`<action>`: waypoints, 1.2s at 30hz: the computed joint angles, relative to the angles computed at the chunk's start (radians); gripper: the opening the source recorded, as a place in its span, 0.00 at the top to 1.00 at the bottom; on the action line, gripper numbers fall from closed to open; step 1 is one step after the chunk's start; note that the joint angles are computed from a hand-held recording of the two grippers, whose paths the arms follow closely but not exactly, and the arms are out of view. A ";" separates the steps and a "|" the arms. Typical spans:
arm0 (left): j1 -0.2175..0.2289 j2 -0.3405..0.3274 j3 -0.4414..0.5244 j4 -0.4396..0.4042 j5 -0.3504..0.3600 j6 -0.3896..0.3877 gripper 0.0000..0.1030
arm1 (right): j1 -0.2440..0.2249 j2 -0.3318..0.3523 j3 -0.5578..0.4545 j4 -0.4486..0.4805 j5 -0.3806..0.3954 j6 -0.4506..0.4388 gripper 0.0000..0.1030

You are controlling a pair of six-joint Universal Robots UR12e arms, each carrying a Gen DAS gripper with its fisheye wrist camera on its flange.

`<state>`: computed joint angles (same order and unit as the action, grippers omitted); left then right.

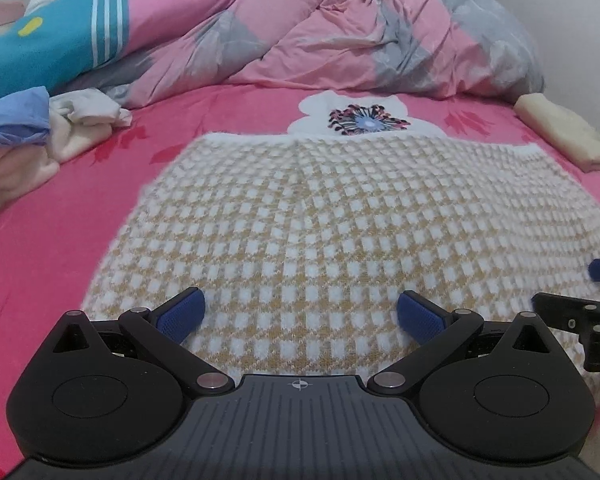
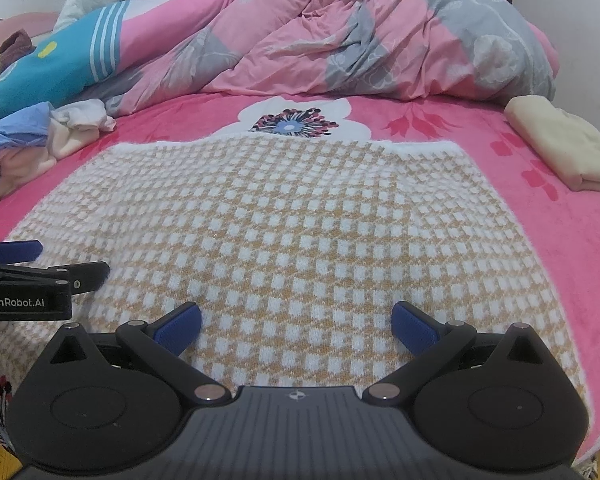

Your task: Fold clothes

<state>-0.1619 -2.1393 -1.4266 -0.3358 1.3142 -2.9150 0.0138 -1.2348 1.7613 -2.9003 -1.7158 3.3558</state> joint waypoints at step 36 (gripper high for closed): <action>-0.001 -0.002 0.006 -0.014 0.006 0.015 0.00 | -0.003 0.000 0.006 -0.018 0.009 -0.009 0.00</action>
